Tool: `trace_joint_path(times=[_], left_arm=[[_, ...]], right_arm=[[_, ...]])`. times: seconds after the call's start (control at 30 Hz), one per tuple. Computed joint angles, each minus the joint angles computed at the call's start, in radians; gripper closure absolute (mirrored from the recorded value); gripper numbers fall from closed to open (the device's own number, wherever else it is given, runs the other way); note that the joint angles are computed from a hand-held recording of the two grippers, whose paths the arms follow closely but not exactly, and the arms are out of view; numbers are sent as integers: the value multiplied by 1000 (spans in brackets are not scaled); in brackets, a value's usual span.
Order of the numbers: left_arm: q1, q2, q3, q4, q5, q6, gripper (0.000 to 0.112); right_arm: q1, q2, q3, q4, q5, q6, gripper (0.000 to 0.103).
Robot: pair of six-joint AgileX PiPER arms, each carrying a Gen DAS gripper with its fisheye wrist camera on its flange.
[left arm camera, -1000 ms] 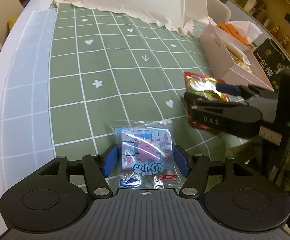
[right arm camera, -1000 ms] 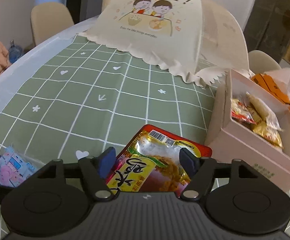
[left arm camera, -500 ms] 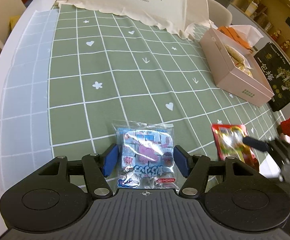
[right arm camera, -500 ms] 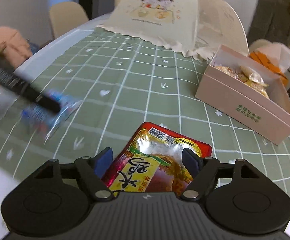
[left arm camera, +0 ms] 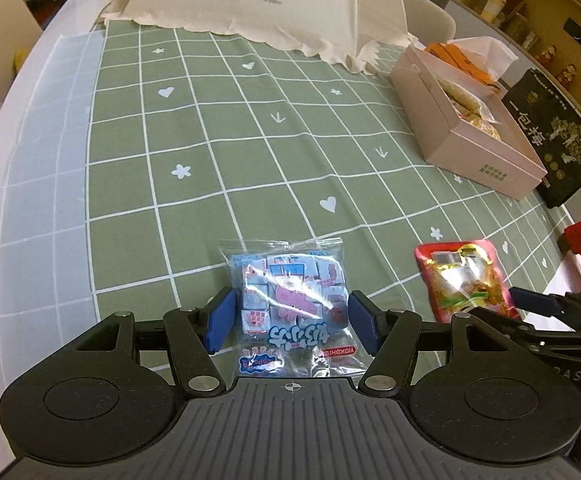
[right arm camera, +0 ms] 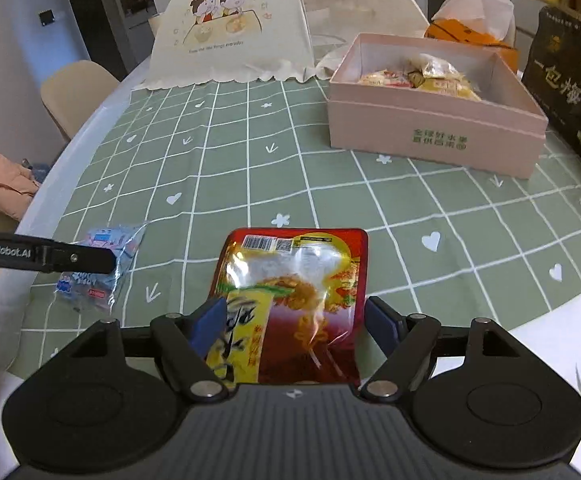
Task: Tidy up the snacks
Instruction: 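Lift the red bag with the right gripper and turn it edge-on while the left holds the candy bag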
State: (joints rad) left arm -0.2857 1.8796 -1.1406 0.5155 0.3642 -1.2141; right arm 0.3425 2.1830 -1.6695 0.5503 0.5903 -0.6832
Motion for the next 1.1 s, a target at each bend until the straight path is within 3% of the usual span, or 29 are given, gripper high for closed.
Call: trace_joint_path(times=[0.07,0.3,0.47,0.53,0.67,0.73,0.8,0.93,1.1], left_arm=[[0,-3,9,14,-9,-15,46],[1,3,-8,-30,7,50,46],[-6,12,-21,-24,17,53,41],[-11,18,-29,-18,23,53,38],[-18,25,-40,-14,36,56,36],[-16,22,-33,-11,28,53,36],[-16,19,-27,1,19,38,36],[-20,16,-18,28,12,10,36],[-18,12,-6,44,-2,-7,36]], right_arm=[[22,3,-2,-69,-12,45,26],[32,-18,66,-18,-96,-65,25],[40,-118,220,113,-276,-223,25],[41,-130,222,119,-255,-226,25],[47,-91,150,19,-119,-90,25],[66,-72,147,-68,-146,17,23],[69,-71,163,-39,-173,-1,20],[73,-44,129,-86,-148,68,12],[102,-52,172,-163,-221,135,8]])
